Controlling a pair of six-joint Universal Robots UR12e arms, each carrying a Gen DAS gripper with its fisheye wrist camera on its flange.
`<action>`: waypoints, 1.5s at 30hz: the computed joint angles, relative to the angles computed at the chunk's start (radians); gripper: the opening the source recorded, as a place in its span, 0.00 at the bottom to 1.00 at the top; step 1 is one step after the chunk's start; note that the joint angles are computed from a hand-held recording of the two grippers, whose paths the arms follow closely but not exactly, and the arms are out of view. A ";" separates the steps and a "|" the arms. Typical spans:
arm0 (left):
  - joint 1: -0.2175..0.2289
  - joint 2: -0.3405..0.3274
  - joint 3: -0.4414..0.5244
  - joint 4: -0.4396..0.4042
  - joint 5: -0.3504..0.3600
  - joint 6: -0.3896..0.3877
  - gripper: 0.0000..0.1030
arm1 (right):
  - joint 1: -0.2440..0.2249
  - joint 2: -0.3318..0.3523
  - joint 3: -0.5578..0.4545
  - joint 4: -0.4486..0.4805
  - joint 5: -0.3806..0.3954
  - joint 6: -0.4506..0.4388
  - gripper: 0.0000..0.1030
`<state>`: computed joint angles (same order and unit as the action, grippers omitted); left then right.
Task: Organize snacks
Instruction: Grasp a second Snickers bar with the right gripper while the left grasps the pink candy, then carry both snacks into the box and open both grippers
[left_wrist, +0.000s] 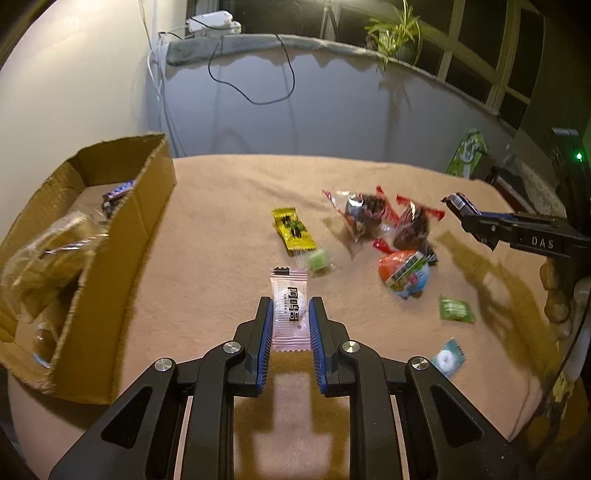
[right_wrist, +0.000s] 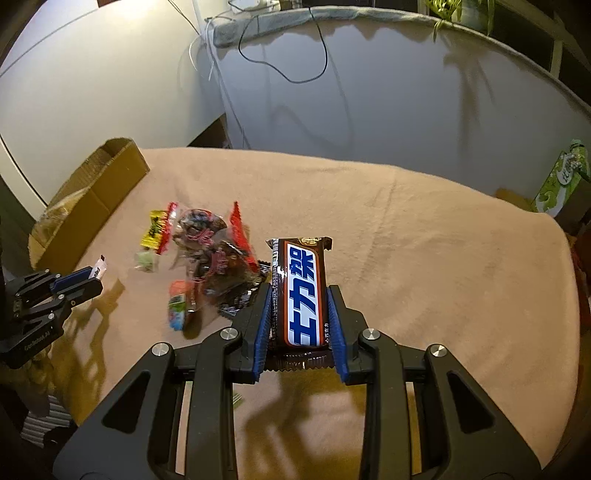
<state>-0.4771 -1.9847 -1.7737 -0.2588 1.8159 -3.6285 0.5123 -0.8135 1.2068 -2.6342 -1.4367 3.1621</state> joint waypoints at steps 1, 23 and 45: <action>0.000 0.006 -0.007 0.012 0.002 0.000 0.17 | 0.001 -0.005 0.003 -0.005 0.001 -0.001 0.29; 0.032 0.109 -0.133 0.171 0.095 -0.025 0.17 | 0.091 0.044 -0.152 0.031 0.062 -0.088 0.29; 0.118 0.184 -0.249 0.196 0.156 -0.089 0.17 | 0.183 0.322 -0.689 0.329 0.156 -0.163 0.29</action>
